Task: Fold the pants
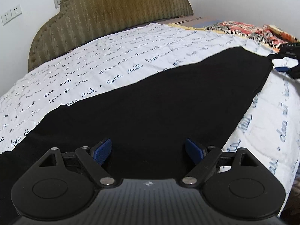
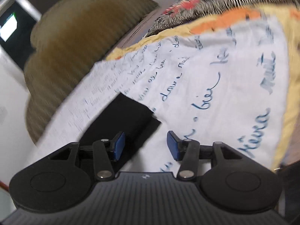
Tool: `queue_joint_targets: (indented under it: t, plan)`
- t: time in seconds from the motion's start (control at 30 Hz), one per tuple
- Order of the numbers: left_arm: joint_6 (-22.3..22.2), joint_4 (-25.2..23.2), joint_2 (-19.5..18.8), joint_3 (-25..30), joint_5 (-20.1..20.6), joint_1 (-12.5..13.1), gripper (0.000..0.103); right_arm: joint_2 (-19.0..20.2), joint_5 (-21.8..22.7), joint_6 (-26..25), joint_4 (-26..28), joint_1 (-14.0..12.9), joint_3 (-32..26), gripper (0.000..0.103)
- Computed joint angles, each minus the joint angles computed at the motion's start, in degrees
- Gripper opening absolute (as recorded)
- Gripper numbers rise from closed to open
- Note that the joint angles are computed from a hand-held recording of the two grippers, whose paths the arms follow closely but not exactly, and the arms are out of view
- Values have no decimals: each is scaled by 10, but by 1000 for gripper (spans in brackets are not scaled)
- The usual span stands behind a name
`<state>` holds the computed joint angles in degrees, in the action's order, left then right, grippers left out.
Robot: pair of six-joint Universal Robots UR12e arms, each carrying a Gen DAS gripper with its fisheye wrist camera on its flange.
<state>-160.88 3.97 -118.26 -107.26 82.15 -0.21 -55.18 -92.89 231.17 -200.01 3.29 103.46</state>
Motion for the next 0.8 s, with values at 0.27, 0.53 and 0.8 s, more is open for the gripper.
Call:
queue_joint_targets:
  t: [0.27, 0.53, 0.8]
  plan:
    - [-47, 9, -6, 12, 19, -4, 86, 24, 4, 70, -10, -1, -29, 11]
    - [-97, 29, -9, 15, 104, 1, 86, 20, -85, -43, -24, 38, -52, 8]
    - [-152, 48, 2, -1, 180, 18, 86, 40, -102, -359, -29, 119, -141, 8]
